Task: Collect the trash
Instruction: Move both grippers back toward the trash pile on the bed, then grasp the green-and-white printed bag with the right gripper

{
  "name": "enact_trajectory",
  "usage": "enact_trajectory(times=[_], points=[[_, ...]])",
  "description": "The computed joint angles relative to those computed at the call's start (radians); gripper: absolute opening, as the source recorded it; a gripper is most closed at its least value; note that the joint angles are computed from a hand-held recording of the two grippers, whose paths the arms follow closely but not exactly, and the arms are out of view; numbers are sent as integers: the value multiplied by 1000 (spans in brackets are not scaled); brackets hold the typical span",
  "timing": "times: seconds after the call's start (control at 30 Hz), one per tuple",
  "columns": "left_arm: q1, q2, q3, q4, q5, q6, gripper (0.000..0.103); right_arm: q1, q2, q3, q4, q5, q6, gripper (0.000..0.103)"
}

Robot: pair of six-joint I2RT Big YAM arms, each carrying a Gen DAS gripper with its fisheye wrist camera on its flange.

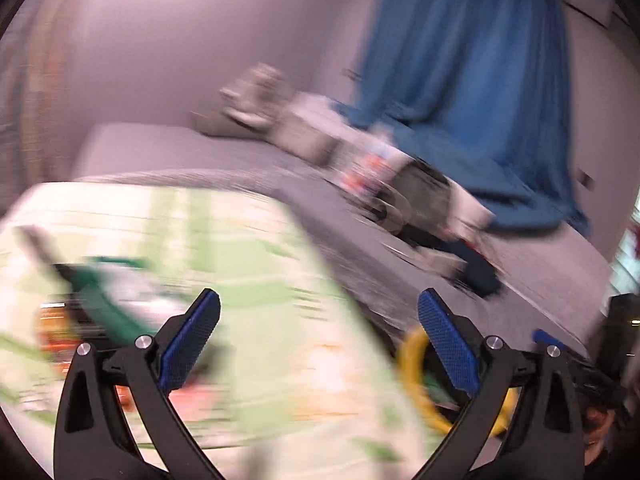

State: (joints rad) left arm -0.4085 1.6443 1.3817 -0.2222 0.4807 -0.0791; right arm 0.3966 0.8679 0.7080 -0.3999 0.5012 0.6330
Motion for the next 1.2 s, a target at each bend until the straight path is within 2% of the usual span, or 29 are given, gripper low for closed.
enact_trajectory(times=[0.07, 0.13, 0.23, 0.37, 0.5, 0.63, 0.77, 0.9, 0.93, 1.0, 1.1, 1.13, 1.2], points=[[75, -22, -45, 54, -63, -16, 95, -11, 126, 84, 80, -186, -123, 96], [150, -41, -89, 91, -131, -40, 95, -5, 261, 196, 84, -294, -228, 96], [241, -57, -130, 107, -172, -67, 95, 2, 463, 388, 8, -385, -359, 96], [326, -67, -169, 106, -197, -94, 95, -7, 698, 639, -132, -479, -448, 96], [392, -58, -182, 78, -168, -112, 95, -14, 908, 880, -301, -523, -495, 96], [426, -51, -179, 78, -145, -116, 95, -22, 1064, 1086, -480, -505, -540, 96], [433, -51, -189, 92, -124, -117, 95, -21, 1164, 1225, -601, -465, -581, 96], [431, -32, -174, 75, -97, -117, 95, -14, 1270, 1370, -725, -450, -607, 96], [432, -27, -173, 72, -91, -116, 95, -10, 1294, 1401, -742, -431, -604, 96], [430, -18, -168, 64, -88, -108, 95, -17, 1324, 1440, -766, -451, -573, 95], [429, -14, -162, 52, -95, -89, 95, -36, 1337, 1456, -774, -535, -499, 68], [427, -12, -160, 50, -102, -83, 95, -39, 1320, 1431, -747, -544, -492, 56], [420, -10, -156, 41, -121, -64, 95, -42, 1285, 1381, -699, -553, -467, 42]])
